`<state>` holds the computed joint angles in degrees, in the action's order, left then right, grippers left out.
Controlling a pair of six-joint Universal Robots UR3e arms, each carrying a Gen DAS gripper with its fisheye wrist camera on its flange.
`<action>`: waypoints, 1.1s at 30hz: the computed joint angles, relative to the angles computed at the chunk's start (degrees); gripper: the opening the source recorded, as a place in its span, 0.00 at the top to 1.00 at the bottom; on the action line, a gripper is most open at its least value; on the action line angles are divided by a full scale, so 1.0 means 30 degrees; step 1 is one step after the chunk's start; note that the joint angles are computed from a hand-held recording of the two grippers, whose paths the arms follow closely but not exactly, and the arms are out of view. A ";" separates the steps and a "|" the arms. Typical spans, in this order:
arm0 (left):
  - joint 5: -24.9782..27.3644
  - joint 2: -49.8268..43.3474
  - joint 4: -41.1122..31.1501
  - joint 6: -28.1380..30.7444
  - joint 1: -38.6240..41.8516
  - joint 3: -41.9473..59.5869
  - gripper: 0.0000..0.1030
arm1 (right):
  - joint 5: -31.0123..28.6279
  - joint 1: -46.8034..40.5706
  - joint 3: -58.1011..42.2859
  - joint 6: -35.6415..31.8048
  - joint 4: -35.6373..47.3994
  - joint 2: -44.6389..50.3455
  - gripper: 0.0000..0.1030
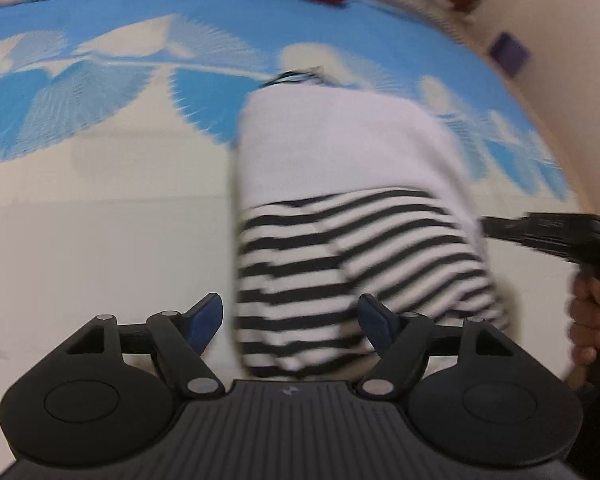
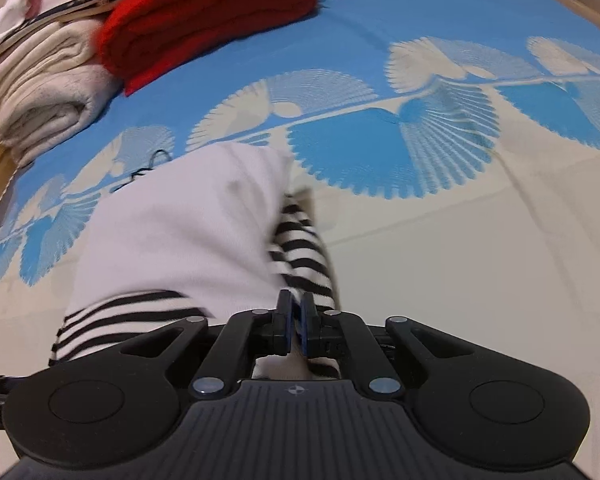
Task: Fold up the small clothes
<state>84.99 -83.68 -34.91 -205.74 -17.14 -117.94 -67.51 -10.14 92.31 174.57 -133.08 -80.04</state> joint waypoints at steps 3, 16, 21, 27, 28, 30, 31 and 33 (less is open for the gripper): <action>-0.0113 -0.0752 -0.1178 0.0908 -0.0555 0.0645 0.17 | 0.2634 -0.1387 -0.0024 -0.0703 0.2230 -0.0517 0.95; 0.1460 -0.0917 -0.3032 0.1002 -0.1338 0.1061 0.14 | 0.2150 -0.0747 0.0741 -0.5708 0.6186 -0.1618 0.76; 0.0411 0.0476 -0.1449 0.0198 -0.0220 -0.0089 0.14 | 0.3044 -0.1919 0.1098 -0.7143 0.7150 -0.2912 0.99; -0.0546 0.1042 -0.0053 -0.0607 0.0509 -0.0483 0.14 | 0.3710 -0.3789 0.0817 -0.8889 0.9482 -0.4142 0.99; -0.0487 0.0790 -0.0215 -0.0514 0.0481 -0.0253 0.14 | 0.3301 -0.3790 0.0908 -0.8969 0.9476 -0.4177 0.99; 0.0582 -0.0365 -0.1786 -0.0333 -0.0237 0.1033 0.14 | 0.2350 -0.3460 0.1048 -0.8893 0.9254 -0.3935 0.99; 0.1465 -0.1182 -0.3140 -0.0275 -0.0705 0.1937 0.14 | 0.1940 -0.3205 0.1192 -0.8804 0.8914 -0.3778 0.99; 0.2336 -0.2163 -0.4625 -0.0222 -0.1212 0.2892 0.14 | 0.1392 -0.2722 0.1486 -0.8689 0.8144 -0.3549 0.99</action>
<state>91.99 -90.17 -48.78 -206.41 -20.78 -109.27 -63.33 -18.31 96.77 148.51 -108.65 -90.68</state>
